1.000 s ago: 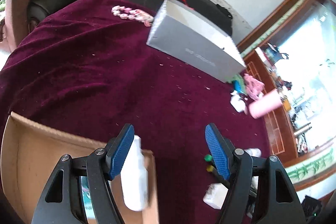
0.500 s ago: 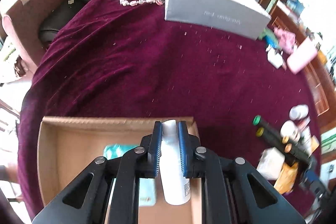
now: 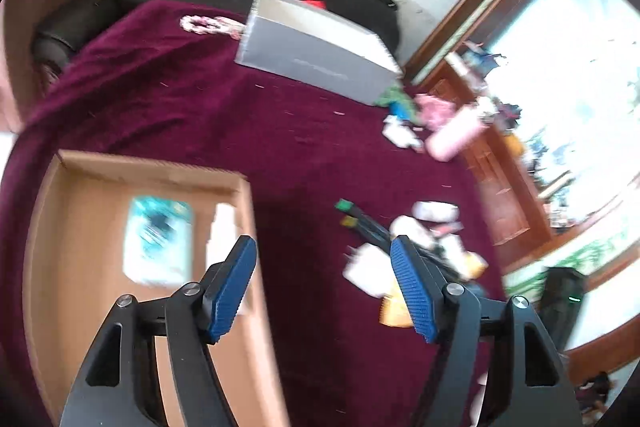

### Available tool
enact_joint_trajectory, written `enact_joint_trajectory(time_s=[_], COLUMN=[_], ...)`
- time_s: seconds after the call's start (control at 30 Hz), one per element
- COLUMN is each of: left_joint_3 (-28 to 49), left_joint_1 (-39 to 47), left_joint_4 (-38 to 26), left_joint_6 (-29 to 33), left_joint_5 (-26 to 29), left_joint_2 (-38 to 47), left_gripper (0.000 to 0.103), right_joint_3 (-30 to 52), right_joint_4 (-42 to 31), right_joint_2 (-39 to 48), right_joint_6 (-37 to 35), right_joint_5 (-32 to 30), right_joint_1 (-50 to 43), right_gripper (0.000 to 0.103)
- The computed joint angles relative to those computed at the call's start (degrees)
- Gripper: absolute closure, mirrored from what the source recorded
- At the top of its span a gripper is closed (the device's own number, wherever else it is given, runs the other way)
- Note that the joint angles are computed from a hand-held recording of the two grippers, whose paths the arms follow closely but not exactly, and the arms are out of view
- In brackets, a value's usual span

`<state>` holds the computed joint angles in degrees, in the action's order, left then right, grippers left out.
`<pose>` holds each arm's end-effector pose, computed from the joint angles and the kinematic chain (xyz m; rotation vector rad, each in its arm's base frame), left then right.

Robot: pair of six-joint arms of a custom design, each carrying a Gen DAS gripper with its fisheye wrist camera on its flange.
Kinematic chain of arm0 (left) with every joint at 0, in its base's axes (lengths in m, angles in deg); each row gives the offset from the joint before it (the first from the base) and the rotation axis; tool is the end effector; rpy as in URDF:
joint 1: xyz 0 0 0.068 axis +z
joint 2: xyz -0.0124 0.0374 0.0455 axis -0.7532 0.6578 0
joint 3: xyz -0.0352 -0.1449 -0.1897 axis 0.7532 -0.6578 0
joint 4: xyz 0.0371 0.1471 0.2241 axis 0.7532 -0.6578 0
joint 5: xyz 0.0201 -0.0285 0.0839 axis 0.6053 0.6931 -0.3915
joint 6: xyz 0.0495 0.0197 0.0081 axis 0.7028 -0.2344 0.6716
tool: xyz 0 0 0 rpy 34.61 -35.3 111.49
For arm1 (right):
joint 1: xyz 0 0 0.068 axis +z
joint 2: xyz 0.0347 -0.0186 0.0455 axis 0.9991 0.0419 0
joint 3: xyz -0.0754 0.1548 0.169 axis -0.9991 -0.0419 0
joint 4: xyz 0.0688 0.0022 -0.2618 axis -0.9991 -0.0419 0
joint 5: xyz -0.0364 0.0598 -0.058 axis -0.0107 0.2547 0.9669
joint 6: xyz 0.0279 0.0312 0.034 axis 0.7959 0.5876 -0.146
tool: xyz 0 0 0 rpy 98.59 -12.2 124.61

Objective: Organize objects
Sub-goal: 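Withdraw both grippers from the tray back toward the scattered items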

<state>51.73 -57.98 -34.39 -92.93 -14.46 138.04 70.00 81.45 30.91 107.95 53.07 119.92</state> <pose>0.2798 -0.0621 0.1376 0.1943 2.4970 -0.7628 0.1809 0.1160 0.0597 0.1995 2.4459 0.6561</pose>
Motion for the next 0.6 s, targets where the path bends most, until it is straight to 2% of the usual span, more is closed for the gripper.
enact_joint_trajectory(time_s=[0.13,0.3,0.43,0.6], left_joint_3=[-5.7,-10.3,-12.8,-16.3], left_joint_1=[-3.0,-3.8,-3.0,-1.9], left_joint_4=[2.1,6.6,8.4,10.8], left_joint_6=[-3.6,-7.4,-8.5,-9.5], left_joint_5=[3.1,5.2,6.2,7.2], left_joint_2=[-3.0,-2.7,-3.0,-4.6], left_gripper=[0.039,0.039,0.039,0.039], right_joint_3=[3.9,13.0,17.7,19.9], right_joint_4=[-1.8,-9.0,-7.7,-8.3], right_joint_2=[4.8,11.6,18.8,23.0], right_joint_6=[-3.7,-12.9,-14.4,-16.0], right_joint_5=[1.3,8.1,1.5,-0.1], right_joint_1=[1.7,4.5,-0.3,0.9], right_gripper=[0.034,0.034,0.034,0.034])
